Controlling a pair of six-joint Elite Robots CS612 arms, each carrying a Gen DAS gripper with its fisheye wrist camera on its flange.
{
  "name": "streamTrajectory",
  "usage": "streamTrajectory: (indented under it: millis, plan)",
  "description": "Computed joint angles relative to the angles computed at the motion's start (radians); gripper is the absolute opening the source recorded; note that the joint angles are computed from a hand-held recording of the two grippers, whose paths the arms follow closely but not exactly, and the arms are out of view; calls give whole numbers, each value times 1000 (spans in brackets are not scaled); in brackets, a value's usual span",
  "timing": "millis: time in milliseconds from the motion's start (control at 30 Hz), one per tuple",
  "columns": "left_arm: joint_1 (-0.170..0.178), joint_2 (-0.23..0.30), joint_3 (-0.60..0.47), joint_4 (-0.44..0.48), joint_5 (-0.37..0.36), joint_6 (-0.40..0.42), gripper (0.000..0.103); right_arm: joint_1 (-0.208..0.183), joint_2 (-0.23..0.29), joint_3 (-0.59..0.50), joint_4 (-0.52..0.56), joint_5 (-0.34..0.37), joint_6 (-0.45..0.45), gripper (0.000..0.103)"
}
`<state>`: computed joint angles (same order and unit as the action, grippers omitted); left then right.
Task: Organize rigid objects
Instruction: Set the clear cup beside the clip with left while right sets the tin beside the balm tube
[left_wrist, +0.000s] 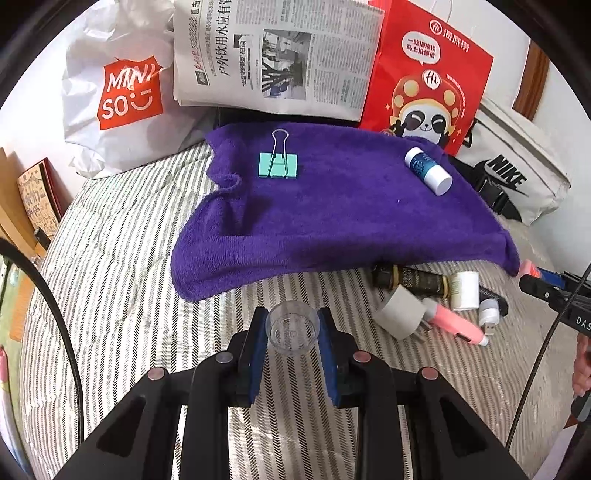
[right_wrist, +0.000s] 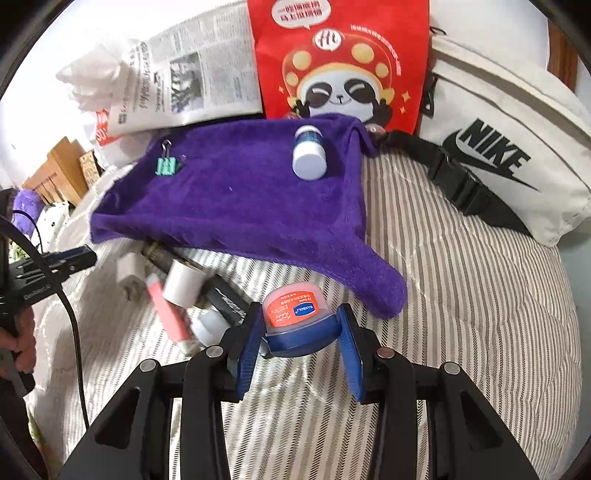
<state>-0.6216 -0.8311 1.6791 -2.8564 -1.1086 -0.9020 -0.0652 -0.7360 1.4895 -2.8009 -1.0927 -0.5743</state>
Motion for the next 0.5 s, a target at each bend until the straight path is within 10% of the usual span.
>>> streamTrajectory:
  millis: [500]
  plan:
    - [20, -18, -5, -38, 4, 4, 25, 15, 15, -70, 2, 21, 22, 40]
